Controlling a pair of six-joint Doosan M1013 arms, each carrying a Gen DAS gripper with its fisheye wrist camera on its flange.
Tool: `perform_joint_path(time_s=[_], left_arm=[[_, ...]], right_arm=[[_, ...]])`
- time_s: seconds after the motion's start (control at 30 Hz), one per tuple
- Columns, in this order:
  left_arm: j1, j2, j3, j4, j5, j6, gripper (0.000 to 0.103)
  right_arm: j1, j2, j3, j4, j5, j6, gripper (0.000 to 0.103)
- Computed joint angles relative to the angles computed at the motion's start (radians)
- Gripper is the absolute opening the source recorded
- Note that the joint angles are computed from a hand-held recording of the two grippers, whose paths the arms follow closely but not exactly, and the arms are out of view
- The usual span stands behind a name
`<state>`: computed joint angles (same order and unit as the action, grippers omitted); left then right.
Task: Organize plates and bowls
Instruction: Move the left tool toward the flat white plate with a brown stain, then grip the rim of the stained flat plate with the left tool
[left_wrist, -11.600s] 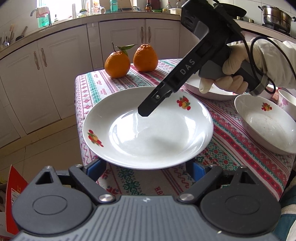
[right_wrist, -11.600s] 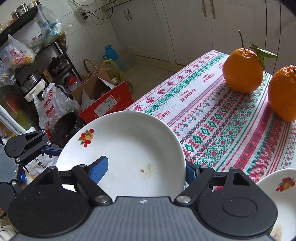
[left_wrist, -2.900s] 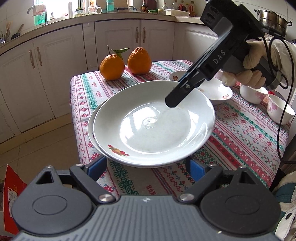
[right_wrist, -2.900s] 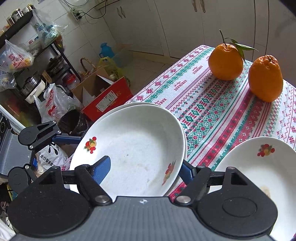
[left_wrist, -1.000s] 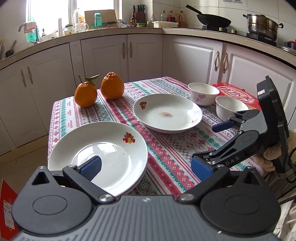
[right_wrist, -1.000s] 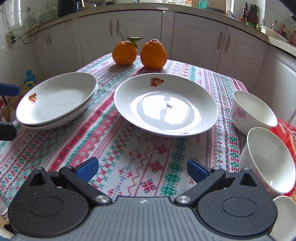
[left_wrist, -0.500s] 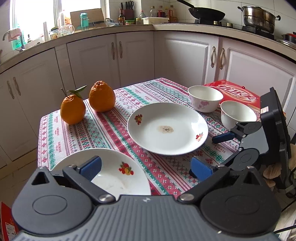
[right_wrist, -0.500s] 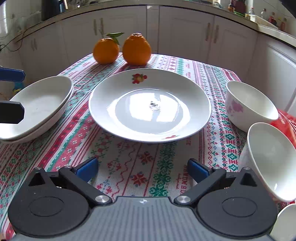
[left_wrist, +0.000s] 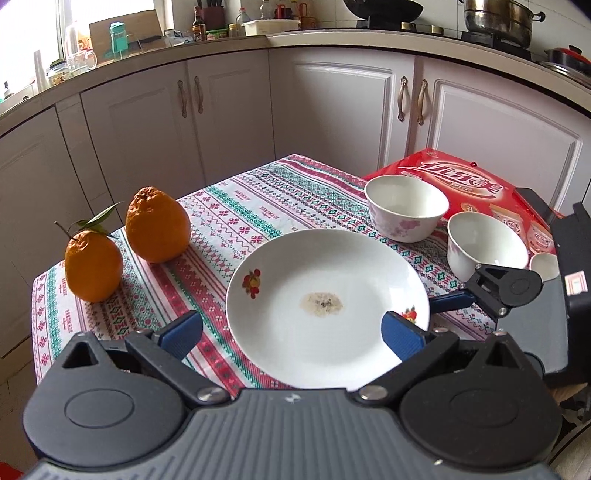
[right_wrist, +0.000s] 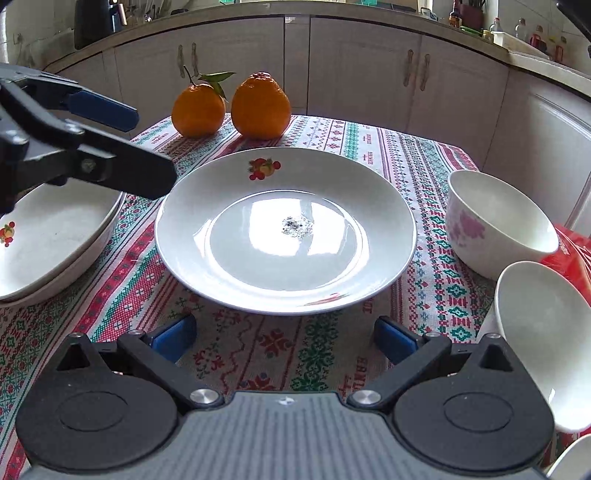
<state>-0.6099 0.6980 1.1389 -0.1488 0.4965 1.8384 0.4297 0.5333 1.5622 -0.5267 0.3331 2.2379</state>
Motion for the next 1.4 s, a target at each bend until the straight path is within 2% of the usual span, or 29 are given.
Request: perform_joint_path(time_s=[0.1, 0.3, 0.6, 0.77, 0.9, 1.1, 1.4], left_arm=[[0.001, 0.039, -0.069, 0.016, 0.051, 0.006, 0.102], [0.013, 0.13, -0.228, -0.048, 0.198, 0.056, 0.102], [0.02, 0.251, -0.442, -0.066, 0.399, 0.081, 0.099], [0.025, 0.305, -0.544, -0.075, 0.499, 0.084, 0.091], [0.027, 0.347, -0.623, -0.075, 0.569, 0.087, 0.085], [0.029, 0.407, -0.741, -0.081, 0.669, 0.097, 0.085], [0.035, 0.484, -0.899, -0.082, 0.787, 0.094, 0.073]], right_arm=[[-0.001, 0.004, -0.007, -0.001, 0.002, -0.001, 0.103], [-0.004, 0.007, -0.008, 0.0, -0.007, -0.006, 0.103], [-0.005, 0.006, -0.004, -0.014, -0.019, 0.001, 0.103], [-0.007, 0.009, -0.007, -0.026, -0.023, 0.011, 0.103], [-0.008, 0.01, -0.008, -0.035, -0.025, 0.02, 0.101], [-0.013, 0.007, -0.001, -0.002, -0.044, -0.019, 0.1], [-0.013, 0.004, 0.002, 0.03, -0.059, -0.065, 0.095]])
